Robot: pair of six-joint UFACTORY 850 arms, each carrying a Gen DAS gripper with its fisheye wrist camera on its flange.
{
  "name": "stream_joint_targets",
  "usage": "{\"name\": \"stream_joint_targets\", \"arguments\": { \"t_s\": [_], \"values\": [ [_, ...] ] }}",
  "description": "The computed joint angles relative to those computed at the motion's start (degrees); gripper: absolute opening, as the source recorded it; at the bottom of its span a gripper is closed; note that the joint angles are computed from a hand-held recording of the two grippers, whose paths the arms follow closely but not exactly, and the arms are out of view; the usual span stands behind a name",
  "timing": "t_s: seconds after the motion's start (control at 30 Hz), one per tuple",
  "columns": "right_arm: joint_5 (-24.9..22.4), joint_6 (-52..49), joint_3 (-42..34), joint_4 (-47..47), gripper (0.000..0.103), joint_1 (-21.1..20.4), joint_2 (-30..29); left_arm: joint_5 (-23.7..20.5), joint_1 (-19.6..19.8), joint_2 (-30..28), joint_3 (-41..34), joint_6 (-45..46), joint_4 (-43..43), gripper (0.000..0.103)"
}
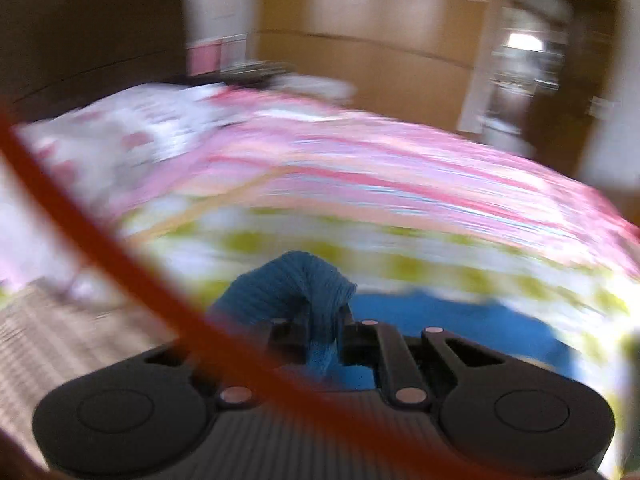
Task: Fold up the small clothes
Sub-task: 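Fold the held sleeve with the left gripper across the sweater body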
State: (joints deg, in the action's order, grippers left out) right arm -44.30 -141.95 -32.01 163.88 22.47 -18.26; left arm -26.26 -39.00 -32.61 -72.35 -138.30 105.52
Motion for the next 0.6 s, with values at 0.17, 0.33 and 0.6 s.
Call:
{"name": "stream_joint_targets", "arguments": {
  "t_s": [0.17,0.33,0.6],
  "values": [
    [0.19,-0.27,0.25,0.35,0.032,-0.18,0.32,0.8,-3.62,-1.3,-1.39,11.44,-4.02,0.04],
    [0.55,0.04,0.19,0.06,0.032,-0.37,0.27,1.14,-3.36,-0.67,1.75,12.09,-9.51,0.049],
    [1.94,-4.75,-0.49,4.62,0.032,0.94,-0.74,-2.47,-4.41,0.53,9.45,8.5,-7.76,0.05]
  ]
}}
